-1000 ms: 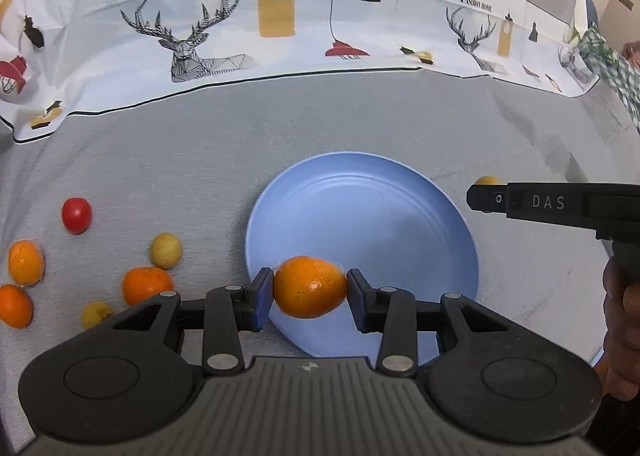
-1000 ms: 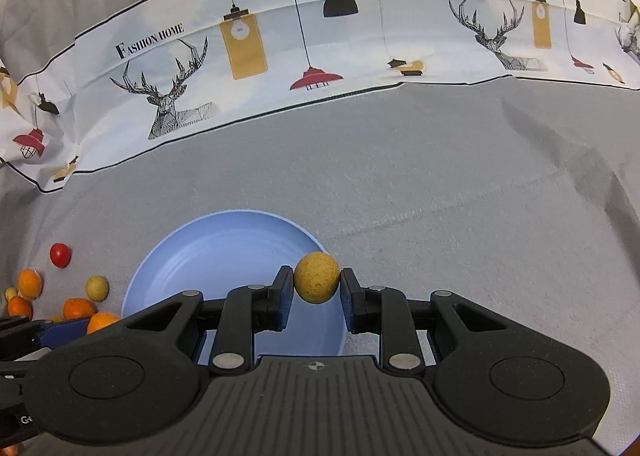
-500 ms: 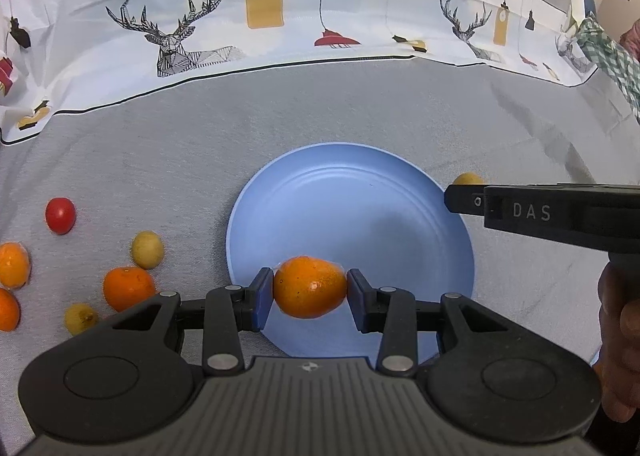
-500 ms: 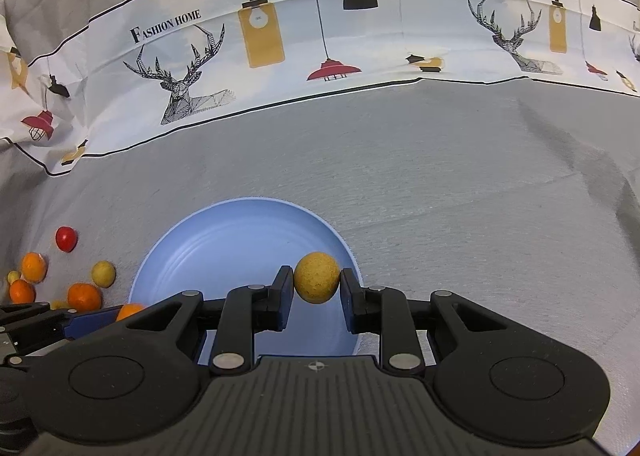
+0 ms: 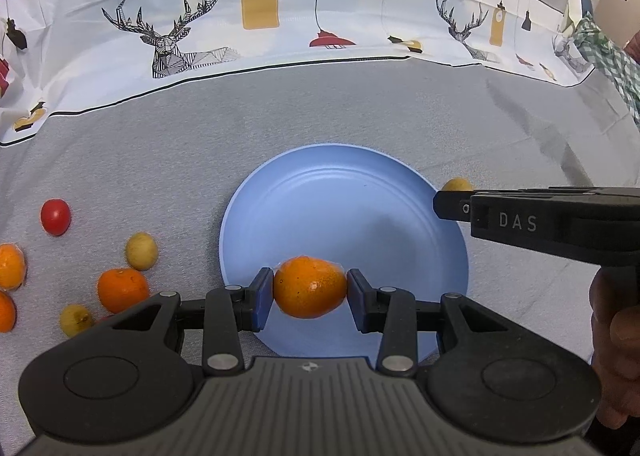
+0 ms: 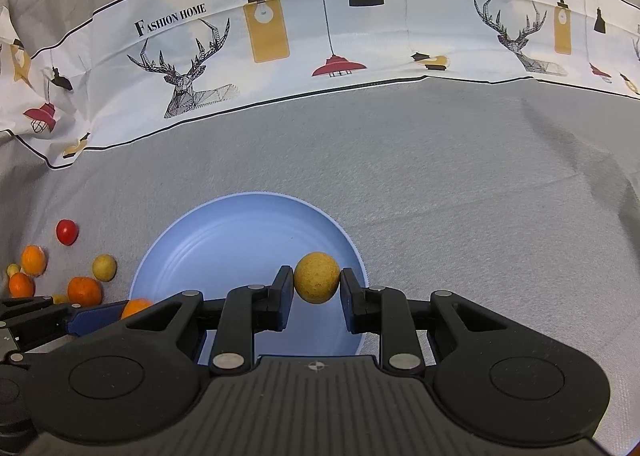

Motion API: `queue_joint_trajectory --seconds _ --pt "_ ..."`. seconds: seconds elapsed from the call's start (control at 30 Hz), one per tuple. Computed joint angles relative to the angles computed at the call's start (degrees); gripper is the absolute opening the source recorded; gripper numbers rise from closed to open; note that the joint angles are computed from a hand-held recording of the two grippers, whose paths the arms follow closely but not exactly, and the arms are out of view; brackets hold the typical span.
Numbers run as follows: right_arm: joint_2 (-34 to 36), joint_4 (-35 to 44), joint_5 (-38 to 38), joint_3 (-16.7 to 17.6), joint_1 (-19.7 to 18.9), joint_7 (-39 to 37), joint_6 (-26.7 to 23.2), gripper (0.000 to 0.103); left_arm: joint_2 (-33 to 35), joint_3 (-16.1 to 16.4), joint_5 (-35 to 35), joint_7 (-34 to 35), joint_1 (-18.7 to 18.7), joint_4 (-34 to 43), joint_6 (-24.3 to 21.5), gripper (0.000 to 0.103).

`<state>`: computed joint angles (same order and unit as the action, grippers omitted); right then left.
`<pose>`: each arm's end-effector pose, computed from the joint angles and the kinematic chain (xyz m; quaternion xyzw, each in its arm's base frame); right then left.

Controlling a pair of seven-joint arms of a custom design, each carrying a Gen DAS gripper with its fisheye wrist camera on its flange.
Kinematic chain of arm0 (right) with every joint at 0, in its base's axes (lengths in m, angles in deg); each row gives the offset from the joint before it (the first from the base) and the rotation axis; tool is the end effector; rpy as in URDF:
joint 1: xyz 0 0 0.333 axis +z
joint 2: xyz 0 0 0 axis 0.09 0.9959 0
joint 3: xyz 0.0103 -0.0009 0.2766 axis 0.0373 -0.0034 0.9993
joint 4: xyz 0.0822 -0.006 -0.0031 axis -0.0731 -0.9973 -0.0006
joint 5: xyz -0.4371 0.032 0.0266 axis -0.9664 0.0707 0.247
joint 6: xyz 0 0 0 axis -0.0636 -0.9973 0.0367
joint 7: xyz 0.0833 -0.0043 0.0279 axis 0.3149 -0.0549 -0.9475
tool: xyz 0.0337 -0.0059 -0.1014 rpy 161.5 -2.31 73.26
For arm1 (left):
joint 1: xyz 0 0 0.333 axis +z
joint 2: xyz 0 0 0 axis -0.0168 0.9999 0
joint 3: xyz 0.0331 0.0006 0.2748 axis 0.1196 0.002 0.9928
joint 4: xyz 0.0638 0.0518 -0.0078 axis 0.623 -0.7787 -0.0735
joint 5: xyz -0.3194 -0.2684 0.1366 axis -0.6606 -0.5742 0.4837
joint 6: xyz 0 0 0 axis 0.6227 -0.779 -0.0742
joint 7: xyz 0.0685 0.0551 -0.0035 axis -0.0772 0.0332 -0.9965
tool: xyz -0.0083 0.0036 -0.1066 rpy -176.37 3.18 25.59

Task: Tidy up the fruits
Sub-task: 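Carry the orange and yellow fruit over the blue plate with both tools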

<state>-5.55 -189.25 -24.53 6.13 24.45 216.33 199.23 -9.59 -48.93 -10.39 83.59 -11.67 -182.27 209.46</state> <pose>0.5671 0.2843 0.5194 -0.6062 0.7239 -0.1945 0.2658 0.5861 -0.2322 0.4775 -0.5368 0.7920 -0.2646 0.1207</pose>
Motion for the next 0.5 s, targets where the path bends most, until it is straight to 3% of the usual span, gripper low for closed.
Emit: queue_joint_trajectory --seconds 0.5 --pt "0.0 0.0 0.1 0.0 0.1 -0.3 0.0 0.026 -0.1 -0.2 0.0 -0.4 -0.3 -0.1 0.1 0.044"
